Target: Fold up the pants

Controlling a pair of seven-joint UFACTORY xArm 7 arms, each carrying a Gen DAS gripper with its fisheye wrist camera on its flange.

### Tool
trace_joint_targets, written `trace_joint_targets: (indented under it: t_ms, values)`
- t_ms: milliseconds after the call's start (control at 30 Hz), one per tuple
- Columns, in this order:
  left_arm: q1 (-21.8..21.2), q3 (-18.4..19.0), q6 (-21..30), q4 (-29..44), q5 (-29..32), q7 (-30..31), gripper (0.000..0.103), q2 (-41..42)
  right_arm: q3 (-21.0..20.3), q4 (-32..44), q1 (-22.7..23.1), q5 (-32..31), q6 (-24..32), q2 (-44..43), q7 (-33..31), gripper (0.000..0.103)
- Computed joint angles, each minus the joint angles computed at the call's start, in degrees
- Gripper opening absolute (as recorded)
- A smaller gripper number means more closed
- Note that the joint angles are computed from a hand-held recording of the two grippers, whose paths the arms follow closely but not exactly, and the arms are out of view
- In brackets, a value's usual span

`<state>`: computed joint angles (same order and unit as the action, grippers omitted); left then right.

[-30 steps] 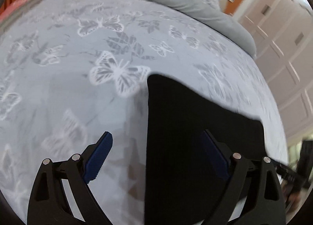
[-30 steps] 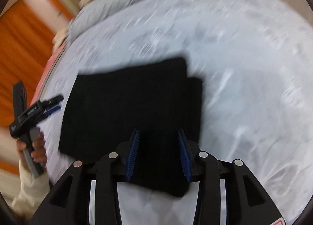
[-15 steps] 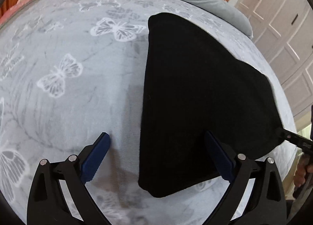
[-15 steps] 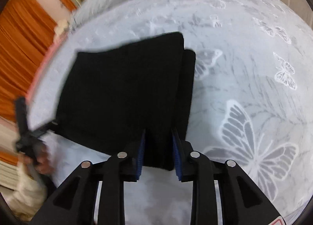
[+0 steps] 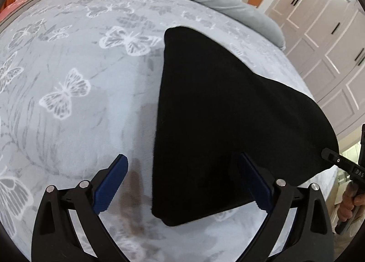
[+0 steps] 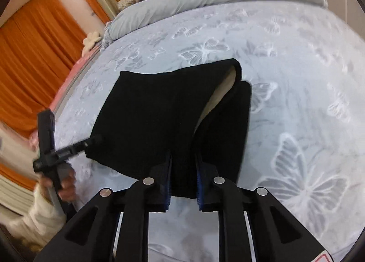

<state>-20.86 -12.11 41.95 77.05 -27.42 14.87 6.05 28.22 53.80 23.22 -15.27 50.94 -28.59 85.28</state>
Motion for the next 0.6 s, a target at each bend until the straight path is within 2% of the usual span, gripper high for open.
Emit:
trace_joint_targets:
  t_ms: [33,67,100,133,167,200,267,300,333,367,433,533,600]
  values:
    - [-0.3,0.1,0.1,0.4,1.7,-0.8,0.095,0.3,-0.7,-0.7,0.4,2.4,2.2,1.2,-1.5,0.022]
    - [-0.5,0.1,0.6,1.0,2.8,-1.4,0.095,1.0,-2.5,-2.4,1.7,4.8,2.0,2.3,-1.9,0.026]
    - [-0.7,0.1,1.7,1.8,4.0,-2.1,0.095,1.9,-3.3,-4.9,2.3,5.0,-0.6,1.6,0.1,0.03]
    - [-0.8,0.1,2.5,2.3,4.9,-3.0,0.095,2.5,-1.9,-5.7,0.7,4.6,-2.1,0.0,2.3,0.032]
    - [-0.6,0.1,2.9,2.6,4.6,-3.7,0.095,2.9,-2.3,-4.9,1.2,4.4,-1.3,-0.2,2.0,0.039]
    - [-0.2,0.1,3.4,2.8,3.6,-3.6,0.095,2.9,-1.6,-3.6,1.0,3.7,0.8,-0.2,2.2,0.052]
    - [1.1,0.1,5.6,3.9,-0.2,-3.4,0.095,3.1,2.1,-0.3,-1.2,-0.8,7.1,-0.5,5.8,0.055]
    - [1.8,0.4,5.9,4.0,-1.9,-4.1,0.095,3.0,3.9,0.7,-2.6,-3.5,8.7,-1.1,8.0,0.051]
    - [2.2,0.5,5.8,4.1,-3.3,-4.5,0.095,2.9,4.3,0.5,-3.1,-5.9,7.9,-1.9,9.2,0.043]
    - [2.6,0.9,4.8,3.9,-3.9,-6.1,0.095,2.6,4.7,0.4,-3.8,-8.2,6.1,-2.3,9.9,0.02]
    - [2.8,1.6,1.3,3.4,-3.3,-9.8,0.095,1.7,4.0,1.9,-4.8,-11.8,0.8,-0.5,7.7,0.001]
    - [2.1,2.6,-6.0,0.8,3.8,-17.9,0.095,-0.6,3.5,8.7,-6.4,-15.5,-4.3,8.6,3.9,0.001]
    - [1.5,3.2,-10.4,-1.1,11.3,-23.7,0.095,-2.2,3.8,16.5,-6.9,-19.8,-4.6,18.7,2.3,0.001]
